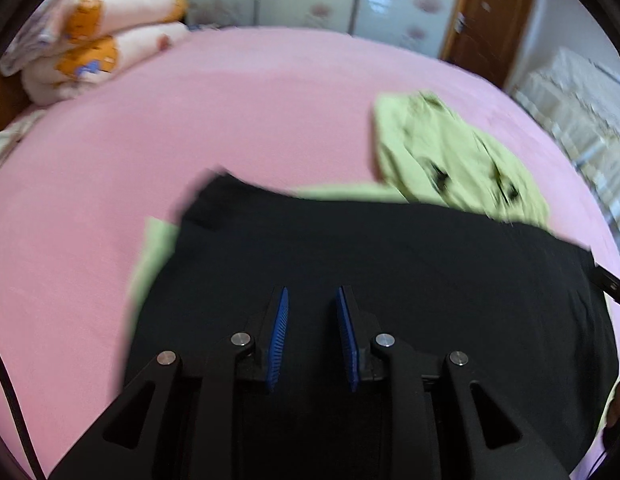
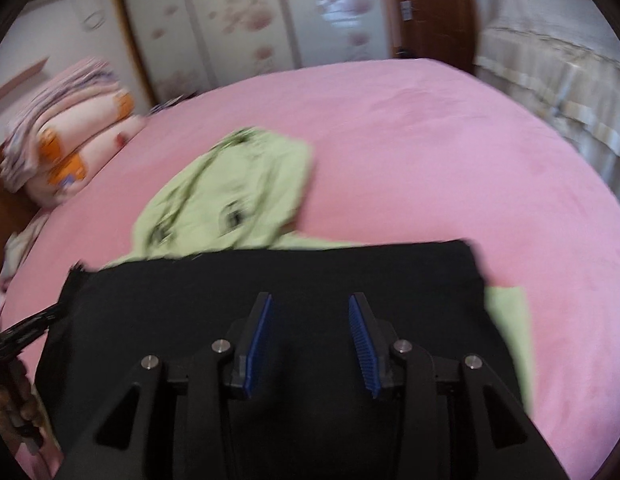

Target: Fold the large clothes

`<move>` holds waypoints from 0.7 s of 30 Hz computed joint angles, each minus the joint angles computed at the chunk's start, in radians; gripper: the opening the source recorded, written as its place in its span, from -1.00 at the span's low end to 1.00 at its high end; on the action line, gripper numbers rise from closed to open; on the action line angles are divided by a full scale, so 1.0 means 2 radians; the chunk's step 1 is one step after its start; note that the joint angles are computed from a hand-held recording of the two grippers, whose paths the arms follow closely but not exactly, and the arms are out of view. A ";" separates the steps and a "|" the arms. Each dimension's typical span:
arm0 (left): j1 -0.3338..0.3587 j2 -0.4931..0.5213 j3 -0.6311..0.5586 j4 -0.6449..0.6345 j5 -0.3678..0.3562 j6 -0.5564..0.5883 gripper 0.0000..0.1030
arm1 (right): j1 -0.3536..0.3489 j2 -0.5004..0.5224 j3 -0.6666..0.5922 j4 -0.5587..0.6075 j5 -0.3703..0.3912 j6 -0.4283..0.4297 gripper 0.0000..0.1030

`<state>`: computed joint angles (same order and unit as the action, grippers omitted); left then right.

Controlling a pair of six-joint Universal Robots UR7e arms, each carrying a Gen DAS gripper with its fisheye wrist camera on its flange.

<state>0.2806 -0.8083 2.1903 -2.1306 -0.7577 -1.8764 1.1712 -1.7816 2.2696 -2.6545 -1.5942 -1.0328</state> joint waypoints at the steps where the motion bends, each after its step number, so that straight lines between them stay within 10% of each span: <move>1: 0.006 0.017 -0.011 -0.006 0.003 0.010 -0.55 | 0.008 0.004 0.010 0.001 -0.004 -0.003 -0.23; 7: 0.047 0.043 -0.045 0.023 0.033 0.029 -0.52 | 0.042 0.082 0.062 -0.164 -0.051 -0.040 -0.26; 15: 0.070 -0.013 -0.006 0.078 0.036 -0.022 -0.46 | 0.000 0.158 -0.045 -0.294 -0.109 0.014 -0.28; 21: 0.071 -0.023 -0.001 0.070 0.023 -0.022 -0.37 | -0.043 0.131 -0.105 -0.192 -0.098 0.057 -0.08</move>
<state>0.4235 -0.8544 2.1892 -1.9901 -0.7114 -1.9195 1.0857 -1.5195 2.0592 -3.0385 -1.7910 -0.9198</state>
